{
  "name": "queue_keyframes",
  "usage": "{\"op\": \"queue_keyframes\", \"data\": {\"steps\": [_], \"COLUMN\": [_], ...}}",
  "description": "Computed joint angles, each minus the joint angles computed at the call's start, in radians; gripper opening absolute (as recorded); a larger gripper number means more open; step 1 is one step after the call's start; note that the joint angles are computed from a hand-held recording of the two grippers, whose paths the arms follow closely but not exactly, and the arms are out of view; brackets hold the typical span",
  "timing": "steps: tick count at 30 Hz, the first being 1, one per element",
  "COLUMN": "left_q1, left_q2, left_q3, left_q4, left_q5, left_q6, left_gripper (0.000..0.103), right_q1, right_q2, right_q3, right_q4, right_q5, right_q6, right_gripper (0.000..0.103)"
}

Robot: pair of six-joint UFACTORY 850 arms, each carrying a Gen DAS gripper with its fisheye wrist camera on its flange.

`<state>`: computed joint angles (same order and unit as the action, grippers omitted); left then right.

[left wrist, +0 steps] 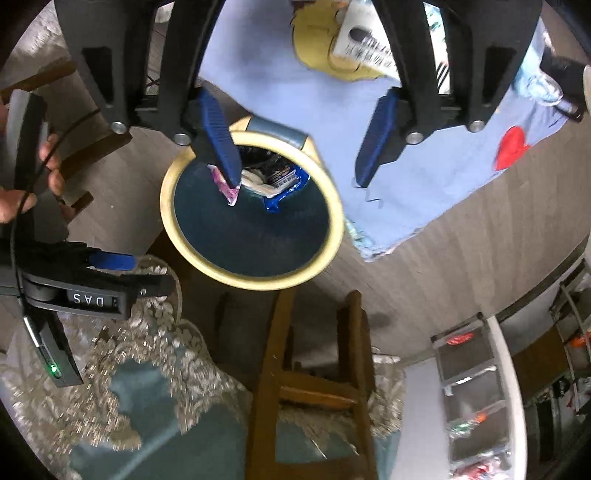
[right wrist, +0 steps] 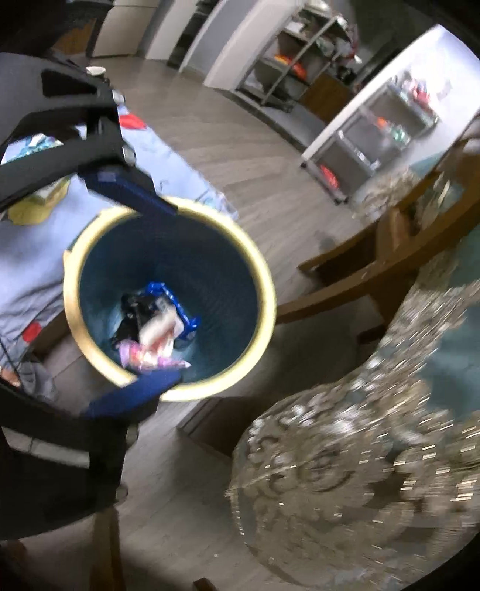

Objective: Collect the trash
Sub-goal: 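Withdraw both open tools from the bin back over the table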

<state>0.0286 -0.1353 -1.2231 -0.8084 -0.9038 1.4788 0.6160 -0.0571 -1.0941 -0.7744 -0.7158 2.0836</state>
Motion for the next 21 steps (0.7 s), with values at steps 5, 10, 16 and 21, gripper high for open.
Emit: {"op": "queue_keyframes", "data": {"steps": [5, 10, 16, 21], "left_q1": [0.111, 0.237, 0.382, 0.471], "left_q2": [0.043, 0.050, 0.007, -0.027], "left_q3": [-0.014, -0.042, -0.103, -0.127], "left_q4": [-0.049, -0.074, -0.061, -0.072], "left_q5": [-0.059, -0.107, -0.180, -0.190], "left_q6": [0.055, 0.117, 0.122, 0.162], "left_gripper": [0.092, 0.095, 0.096, 0.096], "right_q1": [0.064, 0.154, 0.239, 0.280], "right_q2": [-0.053, -0.110, -0.190, -0.234], "right_q3": [-0.107, -0.216, -0.341, -0.402], "right_q4": [-0.038, -0.130, -0.189, -0.247], "right_q5": [-0.075, -0.165, -0.229, -0.228], "right_q6": [-0.107, -0.151, -0.209, -0.163], "right_gripper": [0.096, 0.098, 0.098, 0.098]}}
